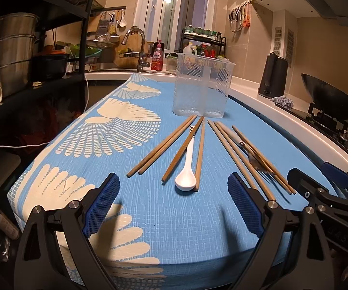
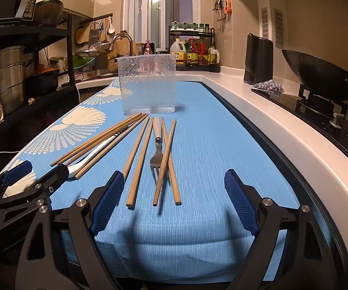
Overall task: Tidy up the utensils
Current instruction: 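Move both grippers down toward the loose wooden chopsticks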
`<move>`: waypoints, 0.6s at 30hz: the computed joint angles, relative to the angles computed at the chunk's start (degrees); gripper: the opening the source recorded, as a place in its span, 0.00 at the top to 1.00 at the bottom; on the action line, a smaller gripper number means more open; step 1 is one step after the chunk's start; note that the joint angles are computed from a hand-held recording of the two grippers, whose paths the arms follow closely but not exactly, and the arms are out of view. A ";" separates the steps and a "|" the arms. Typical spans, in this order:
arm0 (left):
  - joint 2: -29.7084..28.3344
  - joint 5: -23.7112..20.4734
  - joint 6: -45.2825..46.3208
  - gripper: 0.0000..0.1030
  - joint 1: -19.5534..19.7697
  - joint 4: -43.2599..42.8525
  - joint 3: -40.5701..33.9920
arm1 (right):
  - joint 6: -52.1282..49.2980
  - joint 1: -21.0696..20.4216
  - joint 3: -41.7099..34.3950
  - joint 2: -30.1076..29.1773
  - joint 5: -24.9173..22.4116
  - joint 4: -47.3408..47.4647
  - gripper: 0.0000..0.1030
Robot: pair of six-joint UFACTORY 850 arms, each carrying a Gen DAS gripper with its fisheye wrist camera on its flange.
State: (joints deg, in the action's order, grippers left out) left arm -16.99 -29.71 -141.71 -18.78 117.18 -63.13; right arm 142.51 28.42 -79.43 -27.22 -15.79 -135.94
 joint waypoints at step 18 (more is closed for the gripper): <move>0.13 -1.28 -1.84 0.15 0.16 2.71 0.74 | 5.32 -0.39 0.84 0.18 -0.31 -4.09 0.31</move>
